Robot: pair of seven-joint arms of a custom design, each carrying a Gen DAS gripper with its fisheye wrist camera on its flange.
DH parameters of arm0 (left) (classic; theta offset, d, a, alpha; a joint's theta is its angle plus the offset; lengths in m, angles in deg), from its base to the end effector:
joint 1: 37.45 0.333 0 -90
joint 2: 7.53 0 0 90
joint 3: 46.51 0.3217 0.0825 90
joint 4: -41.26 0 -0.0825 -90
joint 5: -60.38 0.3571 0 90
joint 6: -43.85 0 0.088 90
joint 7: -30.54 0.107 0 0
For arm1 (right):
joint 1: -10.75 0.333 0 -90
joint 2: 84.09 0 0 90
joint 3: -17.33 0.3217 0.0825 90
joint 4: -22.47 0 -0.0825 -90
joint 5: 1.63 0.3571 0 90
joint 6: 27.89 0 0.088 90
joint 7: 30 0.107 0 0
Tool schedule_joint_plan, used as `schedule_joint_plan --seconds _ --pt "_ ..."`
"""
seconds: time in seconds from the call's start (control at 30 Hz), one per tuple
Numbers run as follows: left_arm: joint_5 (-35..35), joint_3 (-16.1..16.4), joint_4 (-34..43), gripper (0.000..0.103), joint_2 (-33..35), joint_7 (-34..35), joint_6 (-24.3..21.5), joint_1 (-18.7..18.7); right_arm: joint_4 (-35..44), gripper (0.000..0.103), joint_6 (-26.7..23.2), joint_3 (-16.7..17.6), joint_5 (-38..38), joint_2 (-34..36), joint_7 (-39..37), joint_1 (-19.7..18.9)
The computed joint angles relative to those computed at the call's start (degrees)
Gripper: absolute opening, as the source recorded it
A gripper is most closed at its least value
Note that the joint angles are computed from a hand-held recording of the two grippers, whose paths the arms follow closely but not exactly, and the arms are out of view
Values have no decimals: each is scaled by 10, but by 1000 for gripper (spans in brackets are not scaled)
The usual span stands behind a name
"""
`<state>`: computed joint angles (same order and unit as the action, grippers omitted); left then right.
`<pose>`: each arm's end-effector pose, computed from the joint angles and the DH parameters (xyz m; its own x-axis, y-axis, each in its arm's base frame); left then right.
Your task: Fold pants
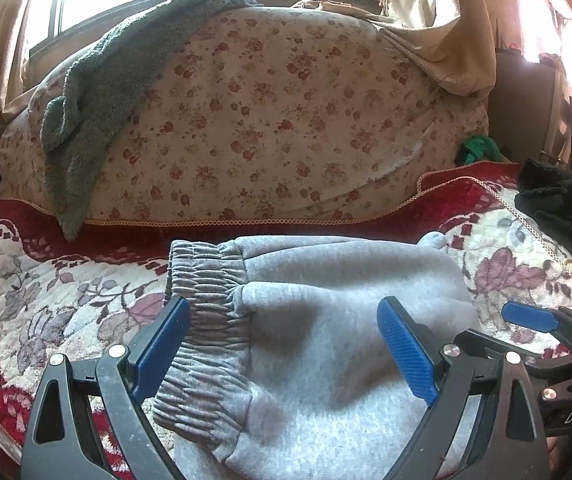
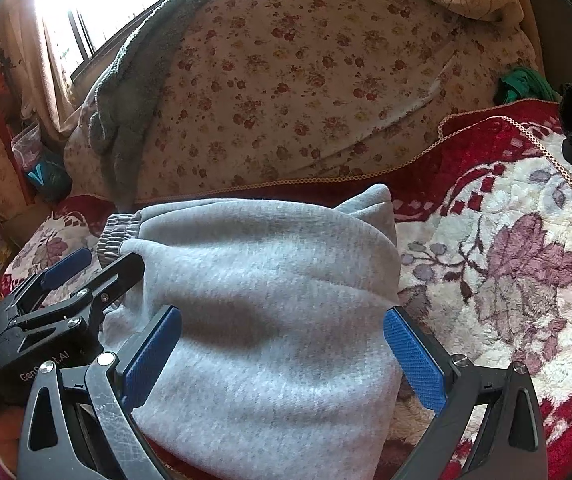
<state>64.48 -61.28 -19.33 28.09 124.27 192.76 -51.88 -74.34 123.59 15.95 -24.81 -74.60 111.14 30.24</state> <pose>0.6909 -0.3010 0.6041 -0.4864 -0.8733 0.0253 -0.5263 0.2698 -0.8063 0.6024 0.2092 0.6006 -0.1774 -0.9495 -0.2589 -0.6445 0.3109 -0.6985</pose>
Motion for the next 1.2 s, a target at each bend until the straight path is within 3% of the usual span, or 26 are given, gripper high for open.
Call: schedule_joint_plan --seconds 0.47,0.7,0.87,1.2 --pt "2 -2 -12 94 -7 0 4 0 -6 103 -2 2 2 -3 -1 0" --pt "-3 -10 -44 94 -19 14 40 8 -6 103 -5 2 5 -2 -1 0" --pt "-13 -11 -37 94 -21 17 25 16 -2 103 -4 4 9 -1 -2 0" --pt "-6 26 -26 94 -21 -35 13 51 122 103 -35 11 47 70 -88 27"
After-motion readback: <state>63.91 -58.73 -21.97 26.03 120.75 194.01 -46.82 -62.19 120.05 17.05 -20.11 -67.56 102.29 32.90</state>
